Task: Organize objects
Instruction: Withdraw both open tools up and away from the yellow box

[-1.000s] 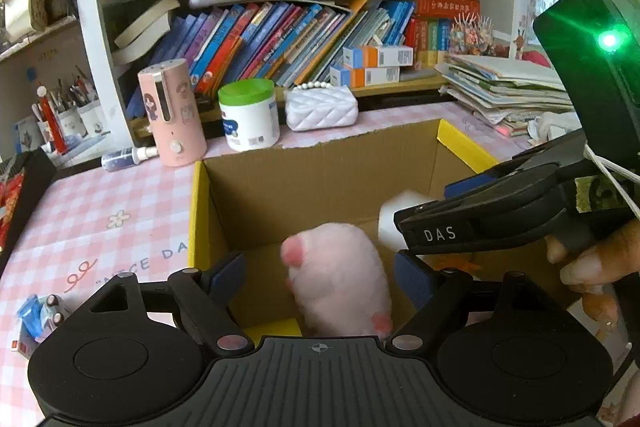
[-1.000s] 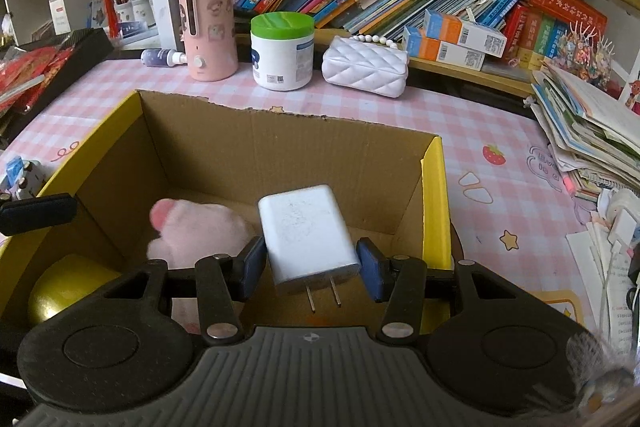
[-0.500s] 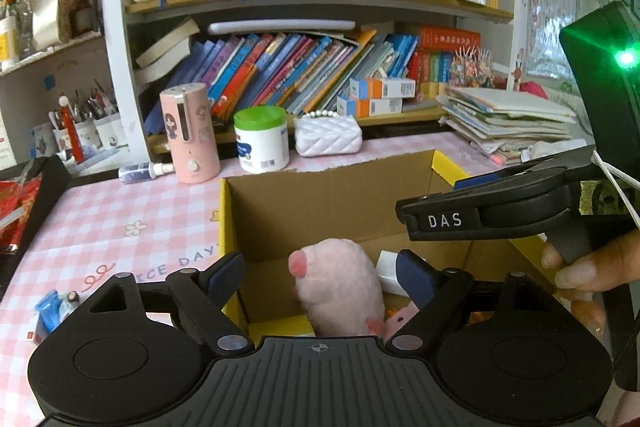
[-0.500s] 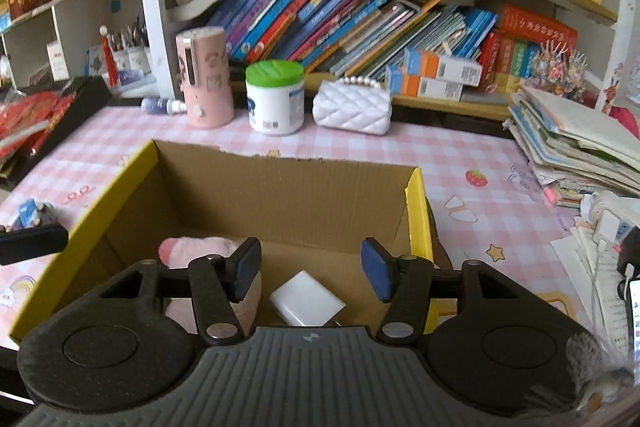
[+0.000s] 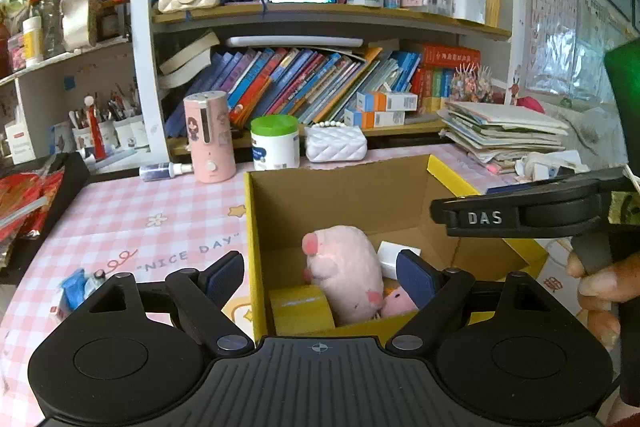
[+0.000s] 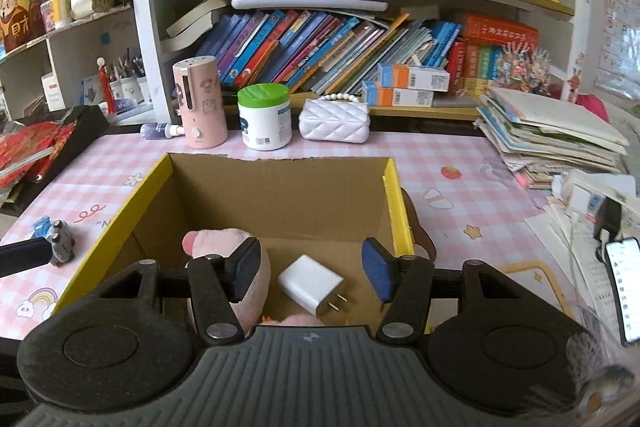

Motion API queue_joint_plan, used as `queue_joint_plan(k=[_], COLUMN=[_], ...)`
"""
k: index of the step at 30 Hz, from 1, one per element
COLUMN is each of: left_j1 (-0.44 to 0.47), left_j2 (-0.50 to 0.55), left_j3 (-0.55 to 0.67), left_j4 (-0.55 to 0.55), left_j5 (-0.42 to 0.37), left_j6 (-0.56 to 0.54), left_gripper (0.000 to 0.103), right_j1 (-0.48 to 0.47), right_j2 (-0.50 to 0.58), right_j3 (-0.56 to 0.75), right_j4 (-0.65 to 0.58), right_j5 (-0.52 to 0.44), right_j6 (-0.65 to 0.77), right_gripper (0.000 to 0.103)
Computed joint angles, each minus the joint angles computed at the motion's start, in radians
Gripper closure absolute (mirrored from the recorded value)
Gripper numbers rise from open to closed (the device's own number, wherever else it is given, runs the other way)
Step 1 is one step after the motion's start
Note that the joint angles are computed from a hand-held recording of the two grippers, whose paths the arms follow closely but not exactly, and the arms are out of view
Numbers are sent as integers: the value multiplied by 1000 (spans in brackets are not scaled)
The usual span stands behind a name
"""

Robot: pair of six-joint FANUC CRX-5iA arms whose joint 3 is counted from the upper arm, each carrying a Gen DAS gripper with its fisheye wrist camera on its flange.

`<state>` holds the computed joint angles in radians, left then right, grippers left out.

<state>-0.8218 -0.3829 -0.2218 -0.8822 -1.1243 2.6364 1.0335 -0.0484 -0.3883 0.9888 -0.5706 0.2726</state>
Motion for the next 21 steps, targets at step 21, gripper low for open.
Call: queue_joint_plan(k=[21], left_j1=[-179], left_j2=[-118], left_j3=[-76], left_j4=[-26], left_j5=[-141], left_j6=[82], left_gripper=[17], right_j1=[219], right_j2=[-128], right_j3=[-134], right_j4=[52], right_j5=[-293], right_j6=[-253], right_gripper=[47])
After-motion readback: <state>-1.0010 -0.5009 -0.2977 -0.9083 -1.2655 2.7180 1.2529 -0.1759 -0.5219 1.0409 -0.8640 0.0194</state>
